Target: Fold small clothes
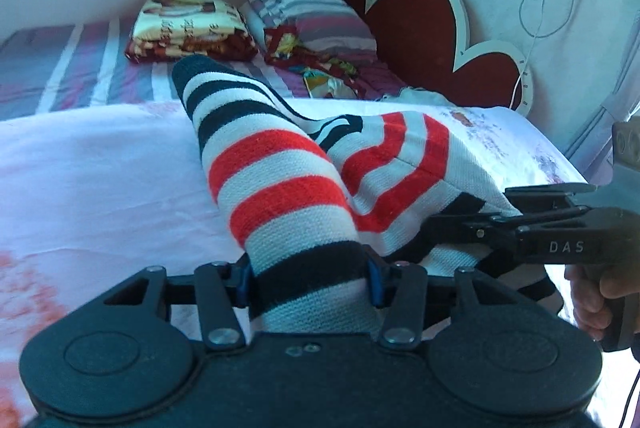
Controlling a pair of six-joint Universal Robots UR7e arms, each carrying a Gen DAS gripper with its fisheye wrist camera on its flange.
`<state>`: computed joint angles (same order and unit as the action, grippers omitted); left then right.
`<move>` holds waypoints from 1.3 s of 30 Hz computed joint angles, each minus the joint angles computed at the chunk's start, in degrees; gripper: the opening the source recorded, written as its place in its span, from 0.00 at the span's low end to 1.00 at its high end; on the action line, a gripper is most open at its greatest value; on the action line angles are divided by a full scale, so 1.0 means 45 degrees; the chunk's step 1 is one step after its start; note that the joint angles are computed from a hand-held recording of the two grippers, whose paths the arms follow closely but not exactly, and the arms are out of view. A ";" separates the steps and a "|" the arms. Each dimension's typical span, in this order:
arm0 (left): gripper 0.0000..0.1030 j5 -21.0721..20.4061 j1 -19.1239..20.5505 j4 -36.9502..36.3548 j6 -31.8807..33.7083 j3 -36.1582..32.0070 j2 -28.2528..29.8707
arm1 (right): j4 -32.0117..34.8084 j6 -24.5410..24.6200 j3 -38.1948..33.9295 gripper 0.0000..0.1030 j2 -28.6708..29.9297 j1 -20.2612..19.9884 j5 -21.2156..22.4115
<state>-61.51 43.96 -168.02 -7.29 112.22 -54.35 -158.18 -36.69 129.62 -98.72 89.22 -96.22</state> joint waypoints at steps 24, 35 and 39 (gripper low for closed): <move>0.47 0.3596 -0.1555 0.4164 -0.3174 0.4273 -0.7793 | -0.3943 0.3942 0.0961 0.32 0.5215 0.6682 -0.1062; 0.47 0.3304 -0.0651 0.4405 -0.2698 0.4422 -0.8326 | -0.5072 0.3853 0.0725 0.32 0.7023 0.6338 -0.0714; 0.47 0.3075 -0.0223 0.4163 -0.2436 0.4791 -0.8630 | -0.5754 0.3824 0.0797 0.32 0.7670 0.5975 -0.0535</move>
<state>-47.68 42.95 -149.29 -18.25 133.78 -93.18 -184.07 -19.48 133.21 -64.20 116.10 -98.63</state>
